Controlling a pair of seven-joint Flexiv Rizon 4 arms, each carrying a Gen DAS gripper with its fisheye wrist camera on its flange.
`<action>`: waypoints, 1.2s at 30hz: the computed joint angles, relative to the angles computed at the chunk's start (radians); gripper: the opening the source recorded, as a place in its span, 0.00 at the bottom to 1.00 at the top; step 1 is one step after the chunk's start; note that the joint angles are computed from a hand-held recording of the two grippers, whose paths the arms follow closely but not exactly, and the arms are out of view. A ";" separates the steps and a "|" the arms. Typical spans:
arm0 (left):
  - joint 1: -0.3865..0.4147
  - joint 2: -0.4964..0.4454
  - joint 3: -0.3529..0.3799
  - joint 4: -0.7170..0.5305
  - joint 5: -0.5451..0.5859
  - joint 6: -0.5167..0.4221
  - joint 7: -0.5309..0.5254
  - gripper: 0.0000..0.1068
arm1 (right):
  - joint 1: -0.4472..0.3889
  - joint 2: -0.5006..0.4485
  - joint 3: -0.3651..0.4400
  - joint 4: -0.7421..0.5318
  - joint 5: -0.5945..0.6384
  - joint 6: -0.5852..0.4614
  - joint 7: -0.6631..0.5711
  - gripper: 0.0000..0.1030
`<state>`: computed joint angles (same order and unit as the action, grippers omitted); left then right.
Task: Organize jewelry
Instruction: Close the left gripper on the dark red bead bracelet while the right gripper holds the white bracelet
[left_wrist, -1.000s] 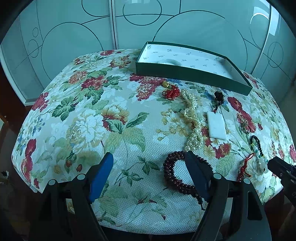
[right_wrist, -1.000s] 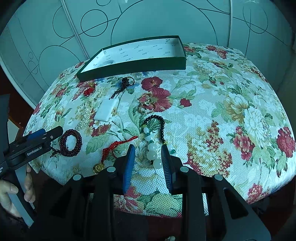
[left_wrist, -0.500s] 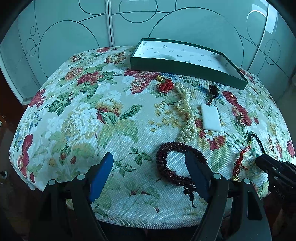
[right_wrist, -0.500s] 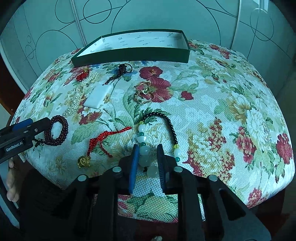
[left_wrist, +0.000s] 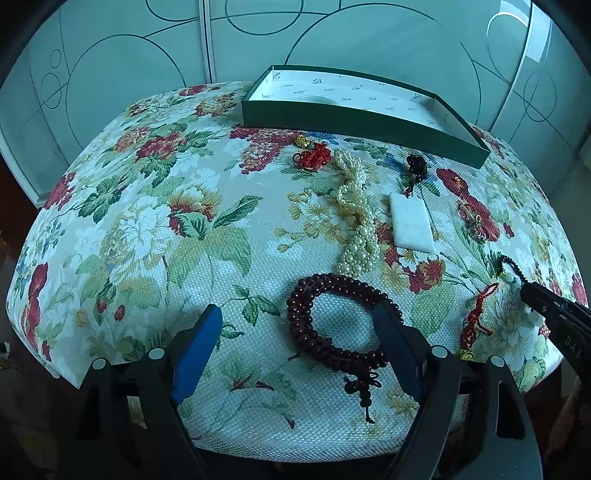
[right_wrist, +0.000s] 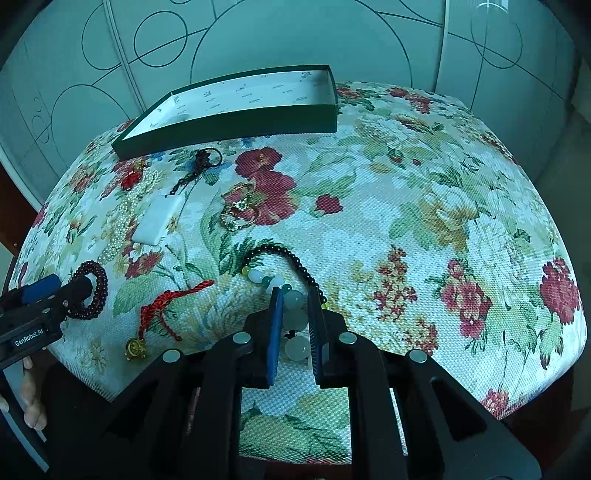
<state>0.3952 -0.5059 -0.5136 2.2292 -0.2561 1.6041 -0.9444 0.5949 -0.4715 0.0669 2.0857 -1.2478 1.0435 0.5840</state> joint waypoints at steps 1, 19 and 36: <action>-0.012 -0.003 0.012 -0.005 0.001 -0.005 -0.002 0.78 | -0.002 0.002 -0.002 0.004 -0.004 0.003 0.009 0.13; -0.011 -0.004 -0.019 0.008 0.018 -0.006 0.003 0.81 | -0.016 0.005 0.000 0.010 -0.025 0.012 0.031 0.13; 0.039 -0.047 -0.024 -0.003 0.168 0.102 -0.046 0.15 | -0.010 0.002 -0.001 0.006 -0.025 0.003 0.036 0.13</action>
